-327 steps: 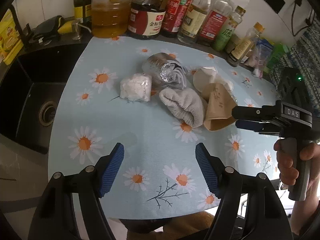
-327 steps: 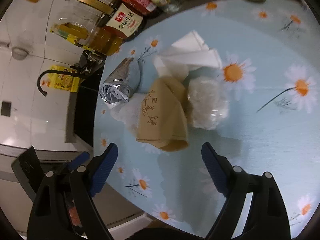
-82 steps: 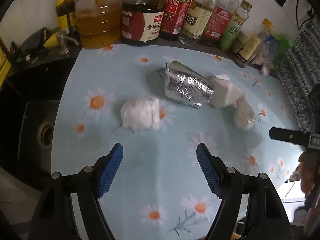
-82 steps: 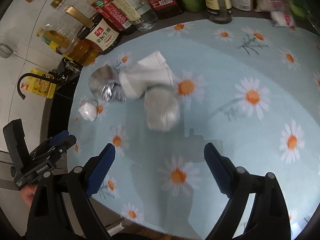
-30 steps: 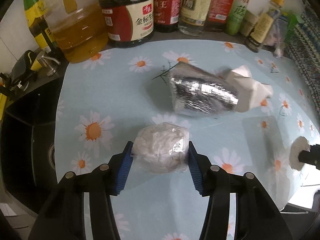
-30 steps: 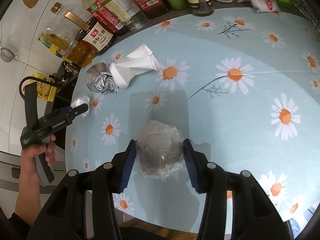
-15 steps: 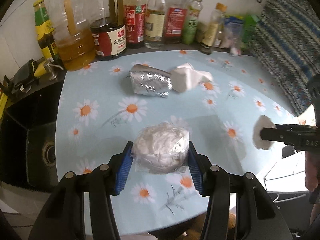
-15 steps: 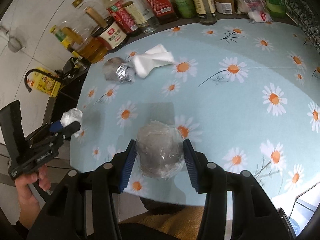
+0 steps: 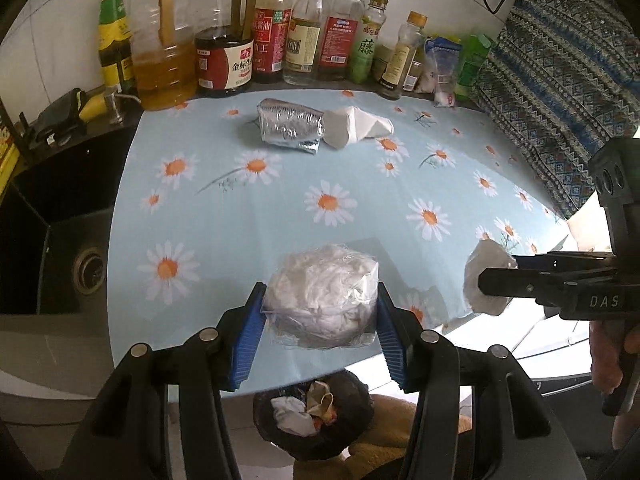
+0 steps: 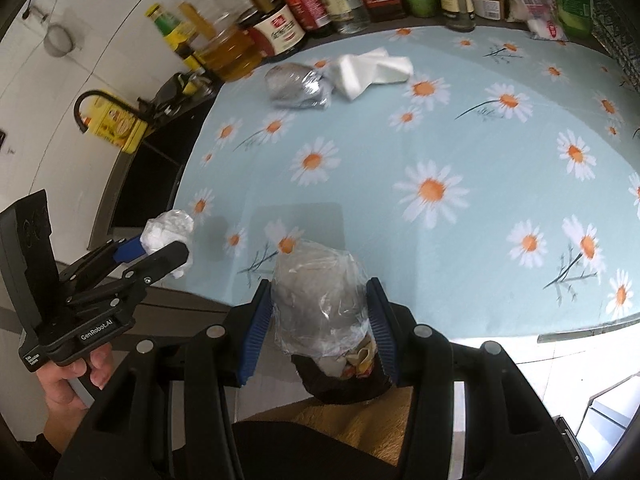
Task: Collect trash
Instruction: 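Carry both held items down toward the black bin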
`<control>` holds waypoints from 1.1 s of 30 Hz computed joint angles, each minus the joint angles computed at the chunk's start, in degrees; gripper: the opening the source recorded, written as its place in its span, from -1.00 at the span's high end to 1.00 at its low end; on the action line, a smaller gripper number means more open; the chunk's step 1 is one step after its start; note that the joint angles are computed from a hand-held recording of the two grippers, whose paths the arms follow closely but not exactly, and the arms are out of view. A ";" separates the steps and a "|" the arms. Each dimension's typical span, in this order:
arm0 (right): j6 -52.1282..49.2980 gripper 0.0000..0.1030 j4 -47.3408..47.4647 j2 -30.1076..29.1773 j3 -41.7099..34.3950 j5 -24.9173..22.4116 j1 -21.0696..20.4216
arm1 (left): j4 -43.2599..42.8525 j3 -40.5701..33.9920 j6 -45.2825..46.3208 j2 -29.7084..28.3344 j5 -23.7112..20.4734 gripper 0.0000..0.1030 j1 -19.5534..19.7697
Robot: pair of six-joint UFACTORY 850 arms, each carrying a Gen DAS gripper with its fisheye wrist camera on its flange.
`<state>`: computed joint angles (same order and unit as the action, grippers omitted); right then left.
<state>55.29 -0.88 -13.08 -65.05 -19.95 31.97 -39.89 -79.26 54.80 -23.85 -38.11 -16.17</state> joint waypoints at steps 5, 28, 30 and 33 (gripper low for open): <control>0.95 0.06 -0.11 -0.58 -0.44 0.38 1.78 | -2.09 3.45 2.62 1.80 0.34 0.02 1.16; -5.01 0.06 14.61 -5.53 -0.19 0.79 7.18 | -3.19 17.22 5.12 5.35 -0.67 0.02 6.22; -6.62 0.06 16.96 -6.04 -0.08 0.94 7.44 | -2.05 17.85 4.28 5.17 -0.67 0.02 6.32; -9.92 0.05 21.42 -7.08 0.04 1.09 7.65 | 0.02 18.29 3.26 4.57 -0.72 0.02 6.20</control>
<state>45.37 20.54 -20.16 -65.01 -18.86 39.62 -39.87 -60.98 58.06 -19.28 -38.83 -9.97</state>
